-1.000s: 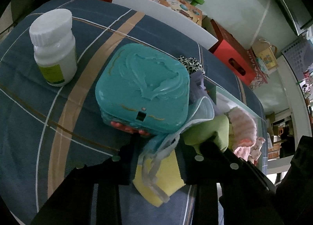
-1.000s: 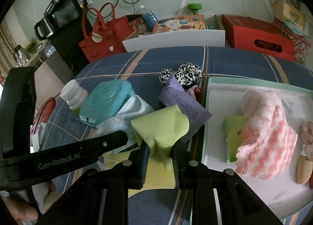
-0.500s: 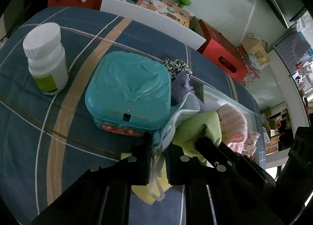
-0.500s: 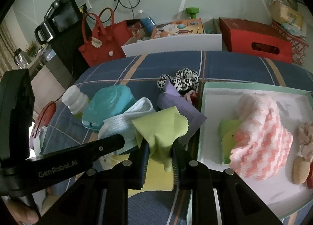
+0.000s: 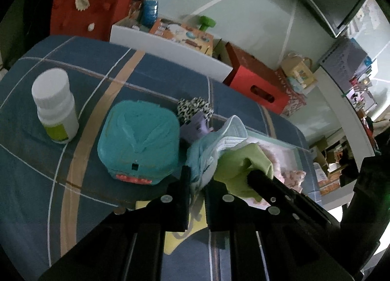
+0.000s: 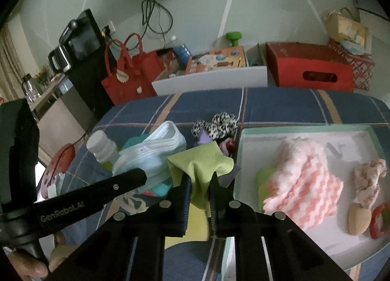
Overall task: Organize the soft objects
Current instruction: 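Grasp the light blue cloth with the left tool while the right tool lifts the green cloth, then carry the blue mask and green cloth over the white tray with both tools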
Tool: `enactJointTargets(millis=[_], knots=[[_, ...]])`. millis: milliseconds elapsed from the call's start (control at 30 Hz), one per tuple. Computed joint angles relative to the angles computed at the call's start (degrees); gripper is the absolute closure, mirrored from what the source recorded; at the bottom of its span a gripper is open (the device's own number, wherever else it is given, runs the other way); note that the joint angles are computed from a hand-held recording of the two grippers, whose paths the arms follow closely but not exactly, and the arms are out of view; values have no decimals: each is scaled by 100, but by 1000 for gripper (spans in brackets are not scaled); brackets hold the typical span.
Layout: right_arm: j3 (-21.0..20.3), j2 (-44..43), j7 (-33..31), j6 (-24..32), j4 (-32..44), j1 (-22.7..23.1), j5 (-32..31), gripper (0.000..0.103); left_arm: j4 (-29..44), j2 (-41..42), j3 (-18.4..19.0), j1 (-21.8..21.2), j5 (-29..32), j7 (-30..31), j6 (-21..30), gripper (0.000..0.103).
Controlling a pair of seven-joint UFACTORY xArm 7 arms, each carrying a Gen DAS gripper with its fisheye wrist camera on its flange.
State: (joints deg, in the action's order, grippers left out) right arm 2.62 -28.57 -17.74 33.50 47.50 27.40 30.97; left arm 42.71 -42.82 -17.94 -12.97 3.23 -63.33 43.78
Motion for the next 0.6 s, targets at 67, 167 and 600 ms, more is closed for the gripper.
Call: enactJointTargets(millis=[67, 167, 600], knots=[[-26, -81, 6, -78, -16, -11, 22, 88, 42, -31, -44, 41, 67, -25, -18, 93], [-79, -196, 31, -167, -27, -20, 50, 88, 88, -80, -99, 86, 151, -50, -99, 93], [-211, -495, 634, -682, 17, -551, -715, 88, 791, 317, -508, 353, 730, -39, 13, 93]])
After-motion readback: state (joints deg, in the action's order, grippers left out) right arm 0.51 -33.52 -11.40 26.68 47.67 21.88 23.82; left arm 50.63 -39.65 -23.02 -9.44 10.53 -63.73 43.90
